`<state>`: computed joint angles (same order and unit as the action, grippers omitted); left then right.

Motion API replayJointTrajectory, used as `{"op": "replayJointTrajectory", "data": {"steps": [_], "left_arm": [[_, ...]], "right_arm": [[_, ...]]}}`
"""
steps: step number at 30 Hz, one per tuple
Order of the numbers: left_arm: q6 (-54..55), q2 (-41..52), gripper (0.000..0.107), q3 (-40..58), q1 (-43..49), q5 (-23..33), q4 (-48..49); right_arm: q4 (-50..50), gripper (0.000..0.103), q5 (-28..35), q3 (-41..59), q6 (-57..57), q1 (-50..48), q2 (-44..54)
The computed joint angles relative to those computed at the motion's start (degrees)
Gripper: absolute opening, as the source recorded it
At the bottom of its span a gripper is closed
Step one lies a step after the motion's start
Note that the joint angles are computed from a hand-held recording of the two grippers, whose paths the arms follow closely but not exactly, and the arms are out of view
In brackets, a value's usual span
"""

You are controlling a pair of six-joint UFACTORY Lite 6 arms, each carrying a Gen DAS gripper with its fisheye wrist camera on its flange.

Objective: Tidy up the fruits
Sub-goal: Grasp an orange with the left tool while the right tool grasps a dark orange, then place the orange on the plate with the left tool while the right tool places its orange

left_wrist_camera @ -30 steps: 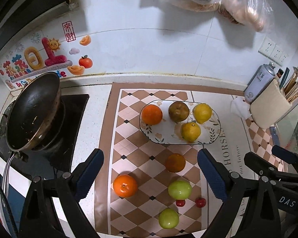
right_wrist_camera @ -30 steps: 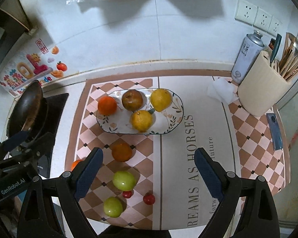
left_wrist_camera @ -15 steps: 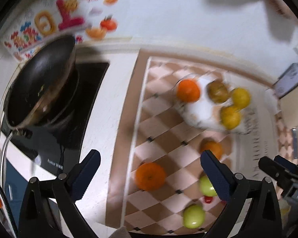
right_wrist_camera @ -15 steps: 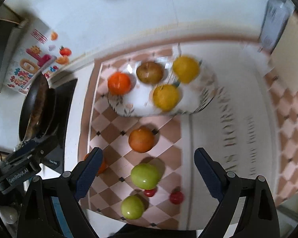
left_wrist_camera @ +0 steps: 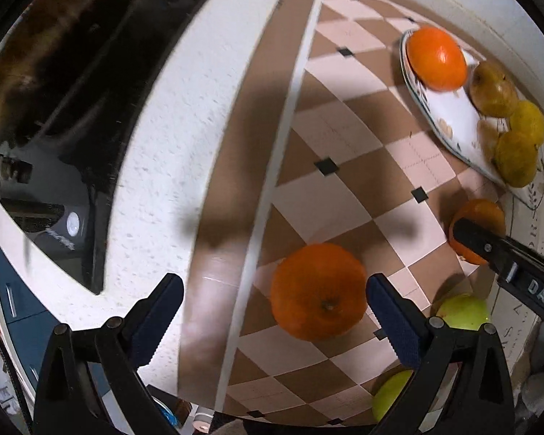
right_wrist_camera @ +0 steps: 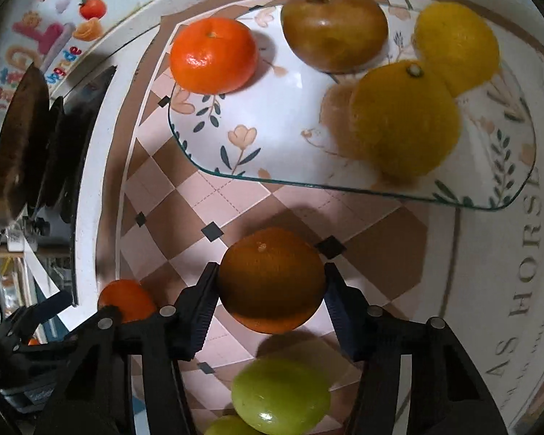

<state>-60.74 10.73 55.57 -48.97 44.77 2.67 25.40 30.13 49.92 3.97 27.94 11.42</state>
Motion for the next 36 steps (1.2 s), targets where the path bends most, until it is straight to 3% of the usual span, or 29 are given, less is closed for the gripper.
{"op": "replayJointTrajectory", "data": {"steps": [6,7,8,9,21,26,31,36], "left_arm": [[5.17,5.36,0.1,1.25,-0.56,-4.42,-4.32],[4.96,5.35,0.089,0.84,-1.21,-5.65,-4.45],[4.85,5.78,0.07,1.0,-1.93,-6.04,-4.49],[5.62,6.26,0.061,1.12,-2.4,-6.48,-5.3],[1.78,12.62,0.061,10.04,-8.03,-5.26,-2.09],[2.54,12.54,0.061,10.47,-8.6,-5.36,-3.07],[8.59,19.03,0.061,25.2,-3.53,0.15,-3.82],[11.16,23.84,0.061,43.43,-1.79,6.88,-2.55]], "right_arm": [[-3.15,0.059,2.21,-6.74,-0.07,-2.49,-7.85],[-3.26,0.059,2.35,-7.29,-0.24,-3.04,-8.39],[-2.8,0.059,2.31,-8.36,-1.09,-3.94,-9.09],[-2.71,0.059,3.31,-8.24,-1.84,-5.23,-9.64],[3.33,0.06,3.12,-10.99,-7.99,-9.87,-9.6],[-1.9,0.059,1.67,-11.65,-1.99,-6.95,-11.1],[-2.48,0.058,3.4,-12.4,-0.74,-8.22,-16.79],[-2.39,0.058,9.49,-9.35,-3.72,-16.23,-24.6]]}}
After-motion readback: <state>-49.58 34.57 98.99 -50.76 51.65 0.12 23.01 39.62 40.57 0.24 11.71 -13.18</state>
